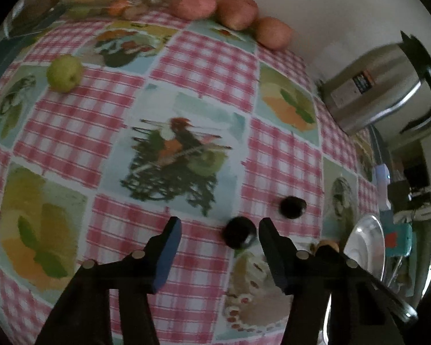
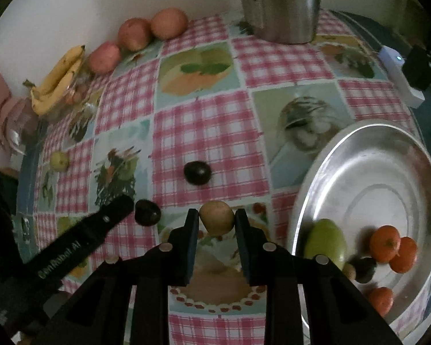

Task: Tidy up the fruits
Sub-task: 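Grasp a dark plum with the left tool while the right tool grasps a kiwi, then carry the plum and kiwi over the steel plate with both tools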

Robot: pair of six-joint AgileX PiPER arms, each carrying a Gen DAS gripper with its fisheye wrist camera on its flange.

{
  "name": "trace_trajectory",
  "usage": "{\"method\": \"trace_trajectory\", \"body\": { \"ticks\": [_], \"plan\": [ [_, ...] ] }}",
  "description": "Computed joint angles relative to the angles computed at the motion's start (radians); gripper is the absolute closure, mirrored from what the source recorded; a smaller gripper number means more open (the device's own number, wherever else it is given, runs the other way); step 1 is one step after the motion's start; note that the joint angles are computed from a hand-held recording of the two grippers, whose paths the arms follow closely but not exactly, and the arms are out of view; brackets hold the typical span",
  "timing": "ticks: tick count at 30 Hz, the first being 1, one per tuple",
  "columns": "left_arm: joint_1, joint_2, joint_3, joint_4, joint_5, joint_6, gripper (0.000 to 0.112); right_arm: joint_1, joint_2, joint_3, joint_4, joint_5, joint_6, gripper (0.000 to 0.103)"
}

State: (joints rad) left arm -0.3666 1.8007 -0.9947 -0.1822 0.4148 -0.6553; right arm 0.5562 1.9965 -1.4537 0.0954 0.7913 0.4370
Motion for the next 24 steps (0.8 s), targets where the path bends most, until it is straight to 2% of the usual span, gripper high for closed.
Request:
{"method": "trace_trajectory", "body": {
  "ticks": [13, 24],
  "plan": [
    [-0.06, 0.095, -0.113, 0.075, 0.045, -0.041, 0.072, -0.032, -0.041, 0.038, 0.038, -0.013, -0.023, 0.076],
    [-0.069, 0.089, -0.108, 0.132, 0.046, -0.094, 0.082, -0.049, -0.059, 0.057, 0.064, -0.026, -0.042, 0.076]
  ]
}}
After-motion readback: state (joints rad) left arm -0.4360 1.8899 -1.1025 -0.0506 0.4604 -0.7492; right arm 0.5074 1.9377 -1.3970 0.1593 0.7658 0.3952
